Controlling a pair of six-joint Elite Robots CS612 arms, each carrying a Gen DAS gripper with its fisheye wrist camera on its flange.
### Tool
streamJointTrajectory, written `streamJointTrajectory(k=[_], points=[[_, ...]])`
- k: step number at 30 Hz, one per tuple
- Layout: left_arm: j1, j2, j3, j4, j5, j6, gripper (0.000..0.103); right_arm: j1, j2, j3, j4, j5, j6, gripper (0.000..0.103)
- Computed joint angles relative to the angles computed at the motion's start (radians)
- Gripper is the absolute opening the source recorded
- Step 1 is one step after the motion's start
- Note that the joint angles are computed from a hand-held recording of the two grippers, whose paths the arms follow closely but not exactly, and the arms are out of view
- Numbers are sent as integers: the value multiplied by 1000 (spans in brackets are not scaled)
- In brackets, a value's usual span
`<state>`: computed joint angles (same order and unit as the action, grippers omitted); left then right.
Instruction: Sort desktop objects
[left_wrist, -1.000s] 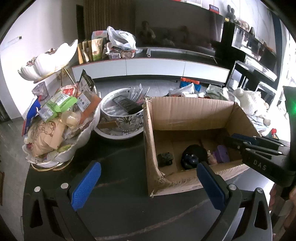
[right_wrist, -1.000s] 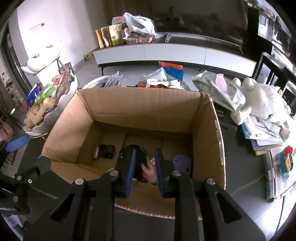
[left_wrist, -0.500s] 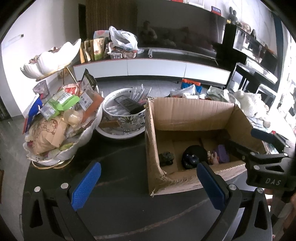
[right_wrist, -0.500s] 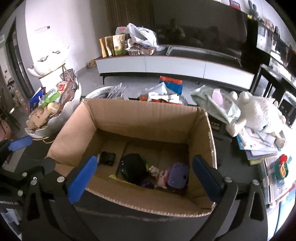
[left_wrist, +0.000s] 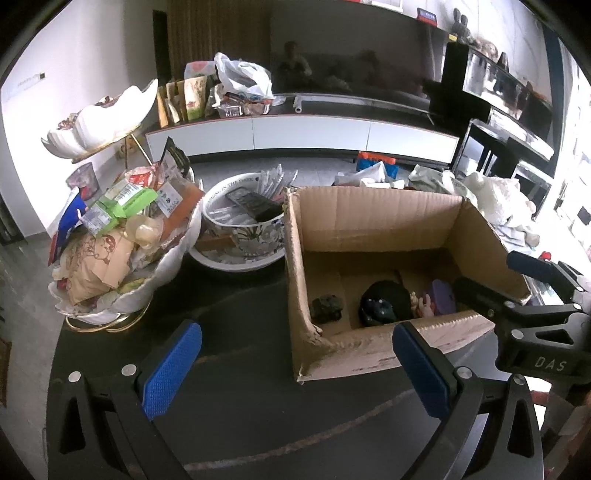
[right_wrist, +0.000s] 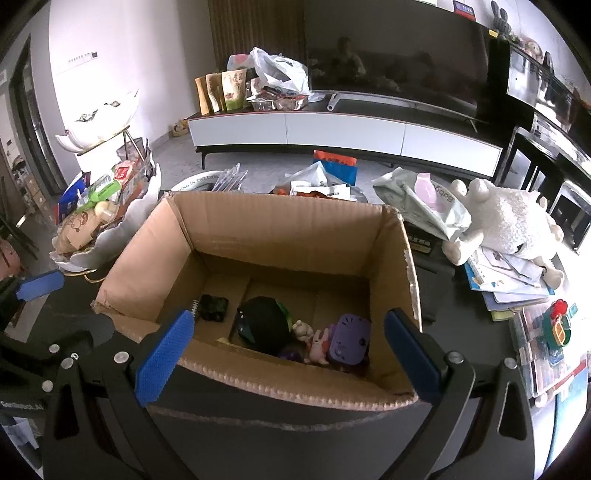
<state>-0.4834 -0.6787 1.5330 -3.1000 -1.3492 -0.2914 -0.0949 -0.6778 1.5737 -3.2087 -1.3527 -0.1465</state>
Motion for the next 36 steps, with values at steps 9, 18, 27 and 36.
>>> streamJointTrajectory(k=[9, 18, 27, 36], points=[[-11, -17, 31, -30, 17, 4, 102, -2, -15, 33, -32, -6, 0, 102], [-17, -29, 53, -35, 16, 3, 102, -3, -35, 72, -64, 2, 5, 102], [-25, -48, 85, -61, 18, -3, 102, -8, -53, 115, -94, -5, 12, 102], [-34, -63, 116, -77, 11, -1, 102, -8, -70, 158, -122, -15, 11, 102]])
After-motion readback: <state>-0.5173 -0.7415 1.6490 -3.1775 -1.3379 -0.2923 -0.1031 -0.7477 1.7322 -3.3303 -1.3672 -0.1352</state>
